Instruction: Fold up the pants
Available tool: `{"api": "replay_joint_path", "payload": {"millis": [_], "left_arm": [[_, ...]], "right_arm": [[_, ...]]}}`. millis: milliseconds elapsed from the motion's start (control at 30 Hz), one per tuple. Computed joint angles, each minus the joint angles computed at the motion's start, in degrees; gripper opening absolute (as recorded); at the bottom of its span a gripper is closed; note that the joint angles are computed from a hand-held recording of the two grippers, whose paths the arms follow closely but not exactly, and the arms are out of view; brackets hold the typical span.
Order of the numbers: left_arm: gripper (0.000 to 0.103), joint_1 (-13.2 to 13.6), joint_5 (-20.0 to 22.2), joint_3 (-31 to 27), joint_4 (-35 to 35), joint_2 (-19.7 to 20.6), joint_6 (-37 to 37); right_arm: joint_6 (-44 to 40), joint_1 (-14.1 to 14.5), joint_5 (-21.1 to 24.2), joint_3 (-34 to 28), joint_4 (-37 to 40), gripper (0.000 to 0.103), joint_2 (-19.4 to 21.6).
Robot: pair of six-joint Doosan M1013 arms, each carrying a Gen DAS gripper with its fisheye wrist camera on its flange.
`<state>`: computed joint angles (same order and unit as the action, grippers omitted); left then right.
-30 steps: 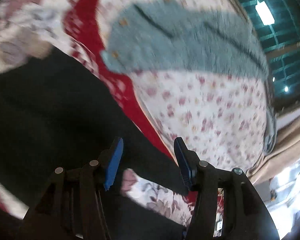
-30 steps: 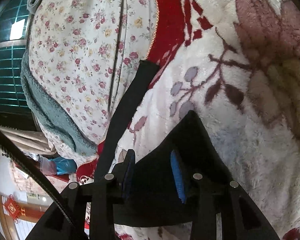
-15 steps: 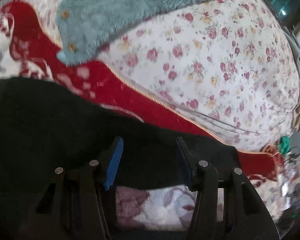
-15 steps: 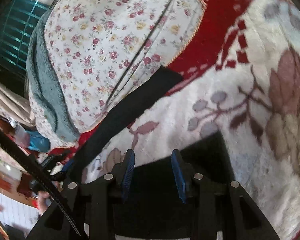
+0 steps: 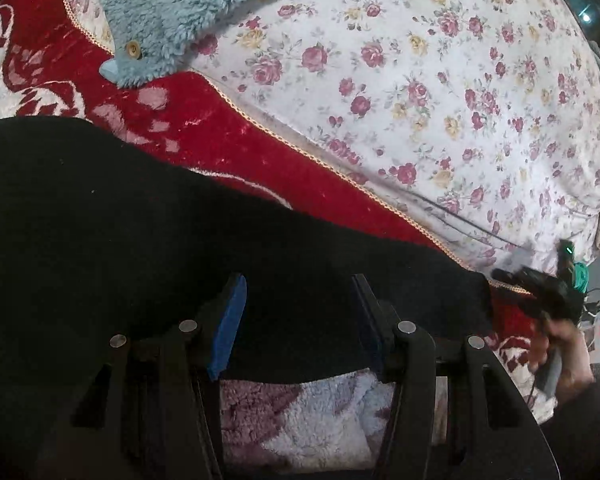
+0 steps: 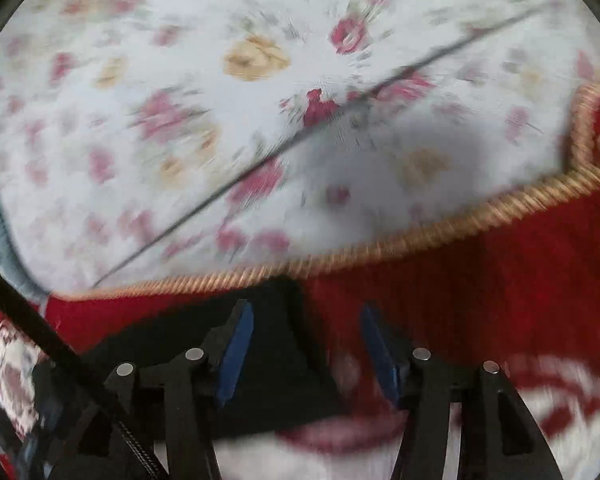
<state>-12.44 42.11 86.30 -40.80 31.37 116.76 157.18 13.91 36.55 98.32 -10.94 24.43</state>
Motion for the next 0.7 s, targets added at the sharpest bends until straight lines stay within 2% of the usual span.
{"api": "replay_joint_path", "payload": {"millis": [33,100,233,267,333,367,533,667,700], "left_arm": [[0.052,-0.2,-0.3,0.0,0.7,0.0,-0.5],[0.052,-0.6,-0.5,-0.1,2.4,0.1,-1.1],[0.052,-0.9,-0.9,-0.2,3.5,0.2,-1.4],[0.052,-0.8,-0.8,-0.2,3.2,0.2,-1.3],[0.052,-0.7,-0.5,-0.3,2.8,0.2,-1.1],[0.052,-0.6,-0.4,-0.2,2.6,0.2,-1.1],[0.052,-0.6,-0.5,-0.1,2.2,0.1,-0.7],[0.052,-0.6,-0.4,-0.2,2.4,0.2,-0.7],[0.052,-0.6,-0.4,-0.2,2.4,0.2,-0.8]], "right_arm": [[-3.2,-0.9,0.4,-1.0,3.3,0.052,1.2],[-4.2,-1.4,0.4,-1.8,4.4,0.052,2.2],[-5.1,-1.1,5.8,-4.6,2.8,0.052,4.0],[-5.9,-1.1,5.9,-4.6,3.0,0.042,4.0],[-8.1,-1.1,5.2,-4.3,4.4,0.029,3.6],[-8.8,-1.1,4.3,-4.0,5.0,0.027,3.3],[-11.6,-1.0,5.4,-4.7,7.3,0.025,4.0],[-12.9,-0.6,3.7,-3.9,9.3,0.024,3.3],[-13.2,-0.5,3.1,-3.6,9.3,0.019,3.0]]}}
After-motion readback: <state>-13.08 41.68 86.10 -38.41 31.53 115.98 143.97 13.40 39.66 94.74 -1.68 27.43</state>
